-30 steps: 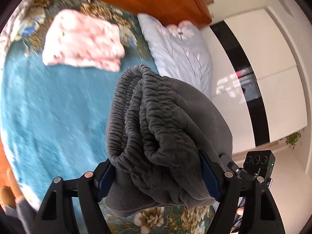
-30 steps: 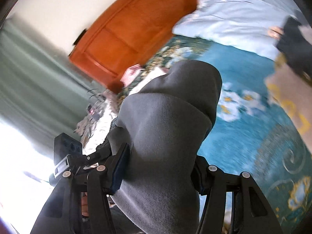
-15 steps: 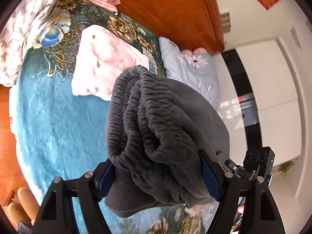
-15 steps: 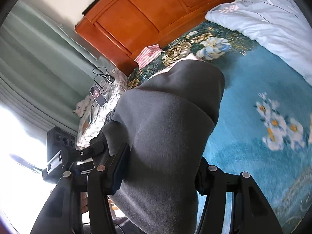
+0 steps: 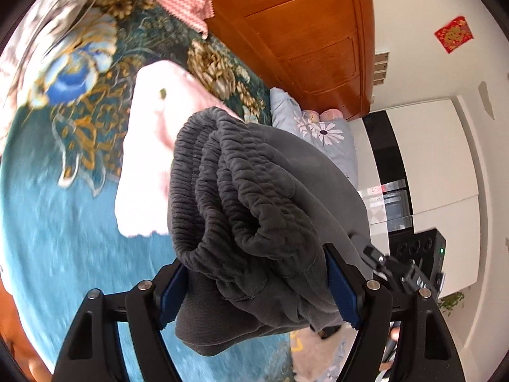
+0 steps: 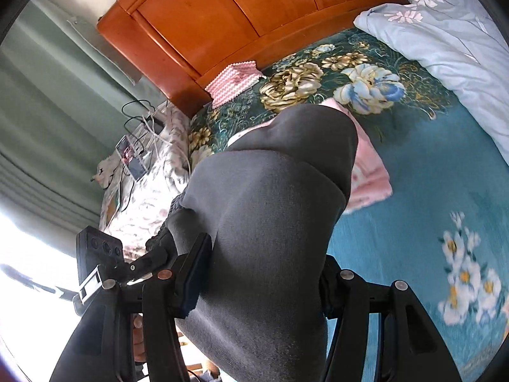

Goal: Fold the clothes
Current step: 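Lift the grey bundle with both grippers and carry it toward the pink blanket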

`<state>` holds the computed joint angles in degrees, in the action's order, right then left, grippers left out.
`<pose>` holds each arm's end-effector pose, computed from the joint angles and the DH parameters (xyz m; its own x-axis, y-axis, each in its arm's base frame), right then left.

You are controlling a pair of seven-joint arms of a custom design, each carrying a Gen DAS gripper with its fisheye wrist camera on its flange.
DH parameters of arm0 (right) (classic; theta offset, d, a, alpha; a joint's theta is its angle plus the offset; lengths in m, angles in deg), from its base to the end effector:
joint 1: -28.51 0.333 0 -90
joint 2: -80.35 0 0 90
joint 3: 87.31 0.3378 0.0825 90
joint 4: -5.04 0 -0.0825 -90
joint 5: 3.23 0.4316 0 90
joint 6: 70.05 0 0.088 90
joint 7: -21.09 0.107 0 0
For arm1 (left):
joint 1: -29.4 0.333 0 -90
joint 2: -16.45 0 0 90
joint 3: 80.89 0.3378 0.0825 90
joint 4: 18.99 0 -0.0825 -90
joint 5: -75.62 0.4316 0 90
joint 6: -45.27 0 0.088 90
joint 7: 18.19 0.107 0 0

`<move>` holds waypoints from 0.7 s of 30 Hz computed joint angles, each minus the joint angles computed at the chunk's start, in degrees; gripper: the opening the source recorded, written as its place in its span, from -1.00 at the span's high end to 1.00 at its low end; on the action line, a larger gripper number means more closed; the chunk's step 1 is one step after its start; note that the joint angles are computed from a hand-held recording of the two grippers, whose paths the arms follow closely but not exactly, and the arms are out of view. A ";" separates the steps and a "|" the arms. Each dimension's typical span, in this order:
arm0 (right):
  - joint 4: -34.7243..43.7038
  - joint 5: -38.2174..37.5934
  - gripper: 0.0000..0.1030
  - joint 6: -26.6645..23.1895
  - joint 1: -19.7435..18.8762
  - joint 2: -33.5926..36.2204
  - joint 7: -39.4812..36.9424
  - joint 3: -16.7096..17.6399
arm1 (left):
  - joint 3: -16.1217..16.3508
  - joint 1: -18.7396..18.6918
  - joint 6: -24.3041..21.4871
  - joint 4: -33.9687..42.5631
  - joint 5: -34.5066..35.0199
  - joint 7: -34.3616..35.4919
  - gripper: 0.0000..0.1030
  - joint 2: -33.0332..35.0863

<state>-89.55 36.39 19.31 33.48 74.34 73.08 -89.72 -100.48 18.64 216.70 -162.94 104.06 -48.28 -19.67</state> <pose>0.5614 0.0926 0.6900 0.6544 -0.5715 -0.4950 -0.7558 -0.5126 -0.4074 0.3565 -0.2789 0.5994 0.3383 -0.3316 0.8807 -0.3704 -0.9072 -0.1993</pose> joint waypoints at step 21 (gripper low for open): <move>12.67 -5.84 -0.14 16.79 6.77 16.01 3.57 5.27 | -7.10 20.77 9.88 1.43 8.51 4.20 -0.55 7.48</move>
<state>-76.88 30.54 36.10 40.24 90.36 76.65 -84.44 -107.58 39.41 226.59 -161.51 112.56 -44.08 -12.19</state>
